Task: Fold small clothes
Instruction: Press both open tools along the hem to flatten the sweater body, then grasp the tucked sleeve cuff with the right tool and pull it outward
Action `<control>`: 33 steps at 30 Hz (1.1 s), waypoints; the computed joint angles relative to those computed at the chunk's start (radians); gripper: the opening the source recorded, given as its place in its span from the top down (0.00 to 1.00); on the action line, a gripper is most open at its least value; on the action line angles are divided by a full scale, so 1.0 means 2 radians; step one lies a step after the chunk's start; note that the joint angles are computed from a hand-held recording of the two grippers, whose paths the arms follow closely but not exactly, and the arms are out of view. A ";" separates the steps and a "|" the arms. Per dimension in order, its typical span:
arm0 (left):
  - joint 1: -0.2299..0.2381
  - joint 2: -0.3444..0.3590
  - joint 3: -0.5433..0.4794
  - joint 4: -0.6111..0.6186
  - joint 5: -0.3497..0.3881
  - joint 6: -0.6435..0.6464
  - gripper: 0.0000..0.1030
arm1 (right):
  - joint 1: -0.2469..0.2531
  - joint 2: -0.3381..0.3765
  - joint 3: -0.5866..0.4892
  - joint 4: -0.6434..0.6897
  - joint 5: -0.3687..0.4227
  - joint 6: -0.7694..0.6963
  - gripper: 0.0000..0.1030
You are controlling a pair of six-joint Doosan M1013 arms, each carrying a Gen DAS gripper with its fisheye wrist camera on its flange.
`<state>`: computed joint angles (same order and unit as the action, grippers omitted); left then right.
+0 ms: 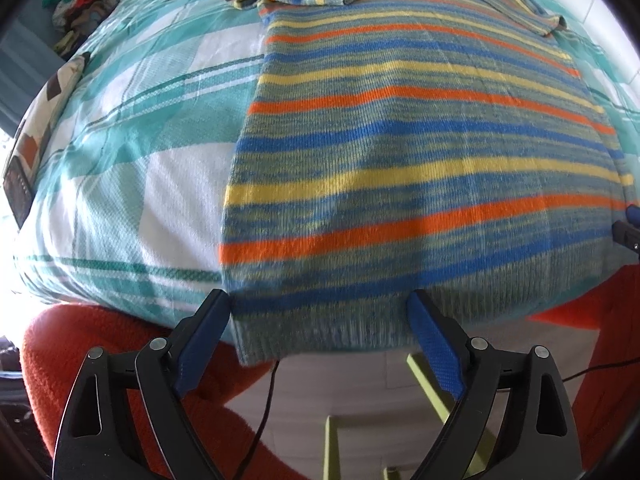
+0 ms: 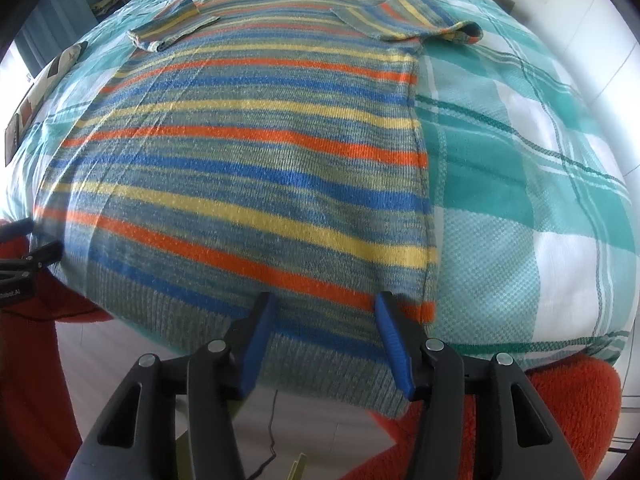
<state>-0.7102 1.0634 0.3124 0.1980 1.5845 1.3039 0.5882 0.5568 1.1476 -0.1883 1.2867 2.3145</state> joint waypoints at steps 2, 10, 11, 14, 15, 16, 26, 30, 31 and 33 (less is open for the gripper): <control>-0.001 -0.021 0.035 0.004 -0.011 0.003 0.13 | -0.006 -0.008 0.006 0.033 0.007 -0.023 0.49; 0.015 -0.072 0.100 0.020 -0.071 -0.091 0.13 | -0.029 -0.016 -0.044 -0.086 0.021 -0.109 0.41; 0.017 -0.066 0.087 0.022 -0.066 -0.101 0.13 | -0.033 -0.007 -0.057 -0.106 0.003 -0.130 0.41; 0.019 -0.057 0.063 0.022 -0.056 -0.116 0.13 | -0.047 0.030 -0.105 -0.109 -0.034 -0.185 0.41; 0.019 -0.053 0.055 0.020 -0.053 -0.118 0.13 | -0.051 0.047 -0.123 -0.109 -0.045 -0.203 0.41; 0.019 -0.051 0.049 0.018 -0.052 -0.118 0.13 | -0.054 0.066 -0.146 -0.112 -0.048 -0.218 0.41; 0.019 -0.065 0.080 0.042 -0.031 -0.133 0.13 | -0.102 0.094 -0.160 -0.097 -0.084 -0.112 0.97; 0.021 -0.069 0.094 0.030 -0.030 -0.139 0.13 | -0.143 -0.004 -0.025 -0.118 -0.147 0.093 0.97; 0.020 -0.064 0.086 0.025 -0.026 -0.132 0.13 | -0.150 -0.020 -0.002 -0.119 -0.154 0.124 0.96; 0.017 -0.055 0.072 0.022 -0.020 -0.116 0.13 | -0.166 -0.049 0.043 -0.115 -0.157 0.177 0.96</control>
